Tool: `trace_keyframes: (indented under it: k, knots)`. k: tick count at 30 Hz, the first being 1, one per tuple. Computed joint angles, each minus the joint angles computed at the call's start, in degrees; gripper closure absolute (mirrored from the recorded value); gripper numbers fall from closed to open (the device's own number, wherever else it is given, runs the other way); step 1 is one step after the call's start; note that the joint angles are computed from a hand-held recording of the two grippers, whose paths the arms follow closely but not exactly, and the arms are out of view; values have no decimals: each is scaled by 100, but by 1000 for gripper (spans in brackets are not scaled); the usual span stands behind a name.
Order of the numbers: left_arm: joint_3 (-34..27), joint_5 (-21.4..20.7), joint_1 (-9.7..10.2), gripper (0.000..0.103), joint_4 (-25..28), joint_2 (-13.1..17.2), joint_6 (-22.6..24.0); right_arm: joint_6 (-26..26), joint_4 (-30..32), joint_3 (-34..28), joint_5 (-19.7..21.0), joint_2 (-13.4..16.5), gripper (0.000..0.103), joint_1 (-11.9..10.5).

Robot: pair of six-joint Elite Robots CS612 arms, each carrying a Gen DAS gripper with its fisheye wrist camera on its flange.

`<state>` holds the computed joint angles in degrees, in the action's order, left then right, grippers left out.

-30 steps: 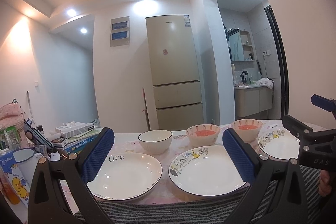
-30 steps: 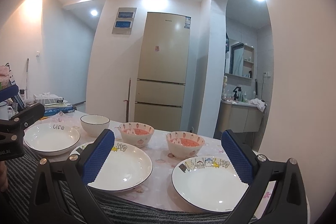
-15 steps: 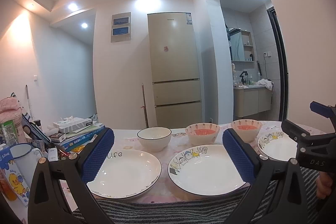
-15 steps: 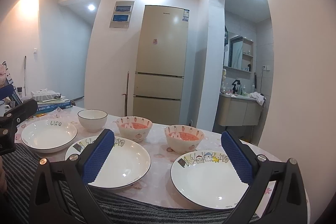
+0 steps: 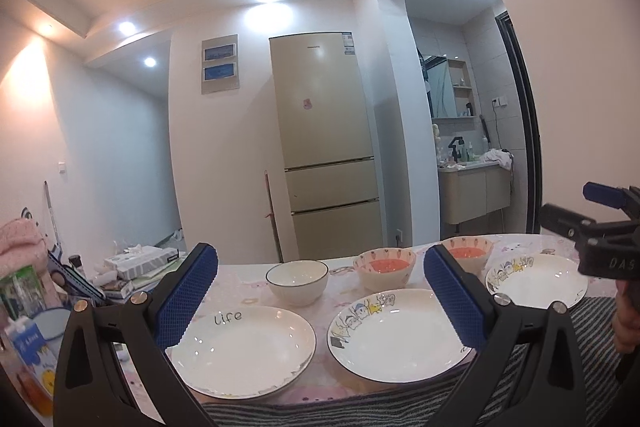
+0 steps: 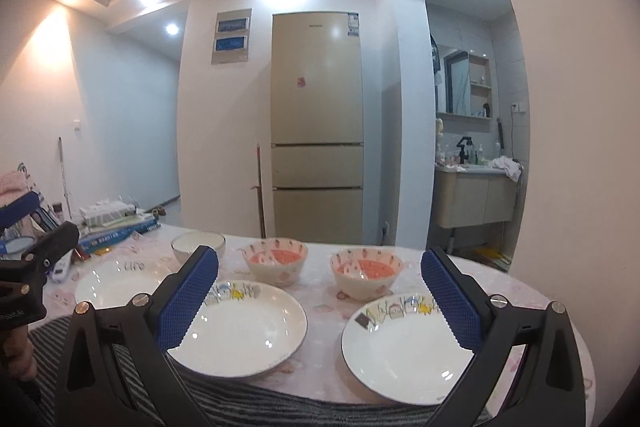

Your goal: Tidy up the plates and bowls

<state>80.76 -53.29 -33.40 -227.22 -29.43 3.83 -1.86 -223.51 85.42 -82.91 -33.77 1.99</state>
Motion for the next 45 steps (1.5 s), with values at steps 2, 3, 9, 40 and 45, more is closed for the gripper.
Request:
trace_keyframes:
  k: [2, 3, 9, 40, 45]
  knots:
    - [35, 31, 17, 0, 9, -83, -88, -40, -130, -15, -62, -53, 0, 15]
    - [43, 44, 27, 0, 26, -121, -149, -44, -173, -25, -64, -71, 0, 18]
    - [-21, 129, 100, 0, 164, -310, -350, 108, -270, -212, 71, -197, 0, 22]
    - [-2623, -462, 556, 0, 1531, 423, -402, 1108, 1842, -3254, -181, 688, 0, 104]
    - [-2893, -891, 678, 0, 2571, 556, -814, 1194, 2433, -3707, -284, 944, 0, 103]
